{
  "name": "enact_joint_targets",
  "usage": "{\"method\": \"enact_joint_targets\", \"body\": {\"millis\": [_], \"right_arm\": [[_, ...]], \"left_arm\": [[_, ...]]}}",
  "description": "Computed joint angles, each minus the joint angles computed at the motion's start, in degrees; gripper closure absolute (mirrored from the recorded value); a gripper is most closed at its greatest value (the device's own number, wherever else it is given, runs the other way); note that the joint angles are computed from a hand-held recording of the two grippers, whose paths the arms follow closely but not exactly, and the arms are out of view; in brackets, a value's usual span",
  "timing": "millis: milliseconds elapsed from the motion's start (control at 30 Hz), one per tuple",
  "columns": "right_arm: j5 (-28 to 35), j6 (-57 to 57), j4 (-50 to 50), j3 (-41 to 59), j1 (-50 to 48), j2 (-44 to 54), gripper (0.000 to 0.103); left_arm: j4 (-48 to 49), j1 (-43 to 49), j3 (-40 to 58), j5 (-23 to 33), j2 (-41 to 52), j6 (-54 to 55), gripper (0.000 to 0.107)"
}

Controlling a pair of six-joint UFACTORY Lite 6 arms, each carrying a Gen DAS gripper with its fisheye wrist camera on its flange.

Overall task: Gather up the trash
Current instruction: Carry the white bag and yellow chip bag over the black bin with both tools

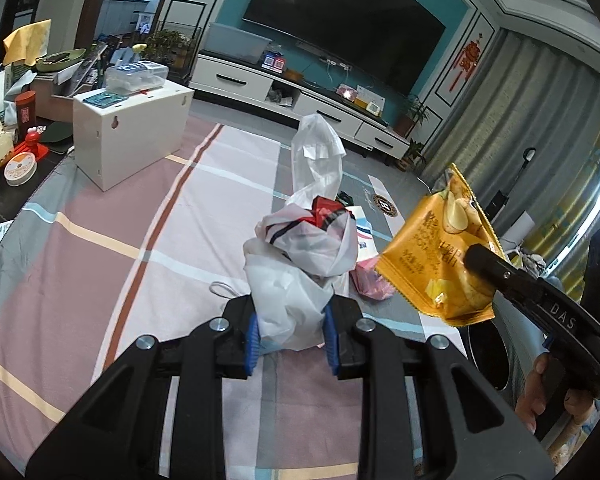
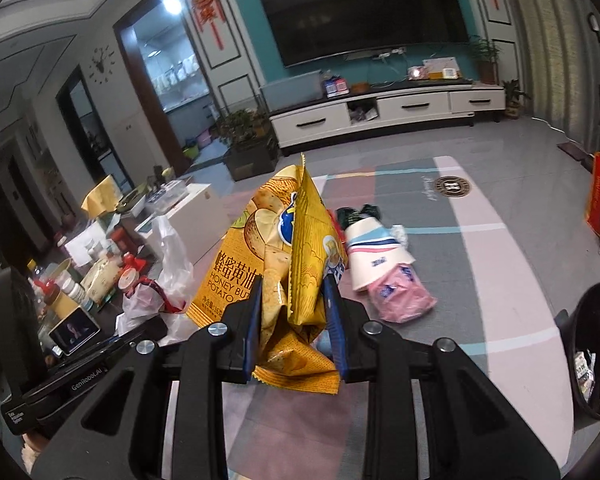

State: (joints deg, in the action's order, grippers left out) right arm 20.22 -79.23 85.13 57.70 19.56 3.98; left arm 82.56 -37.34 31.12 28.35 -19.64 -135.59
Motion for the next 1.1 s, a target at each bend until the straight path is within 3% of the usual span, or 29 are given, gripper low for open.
{"method": "enact_joint_targets", "body": {"millis": [167, 367, 667, 933, 1100], "right_arm": [[-1.5, -9.5, 9.1, -4.7, -3.9, -4.2, 0.073], [-1.2, -13.4, 13.1, -7.5, -9.2, -8.8, 0.073], [-1.8, -24.1, 22.5, -13.3, -16.1, -18.0, 0.073], [1.3, -23.6, 22.1, -15.2, -27.4, -21.2, 0.073], [2.7, -23.6, 22.6, -15.7, -34.8, -21.2, 0.072]], "left_arm": [[-0.6, -2.8, 2.2, 2.8, 2.6, -0.2, 0.080], [-1.9, -5.8, 7.2, 4.5, 8.2, 1.1, 0.080], [-5.5, -11.7, 21.0, 8.0, 20.1, 7.1, 0.080], [-7.6, -15.3, 38.7, 7.6, 34.6, 12.8, 0.080], [-7.5, -16.6, 49.7, 3.6, 43.9, 14.4, 0.080]]}}
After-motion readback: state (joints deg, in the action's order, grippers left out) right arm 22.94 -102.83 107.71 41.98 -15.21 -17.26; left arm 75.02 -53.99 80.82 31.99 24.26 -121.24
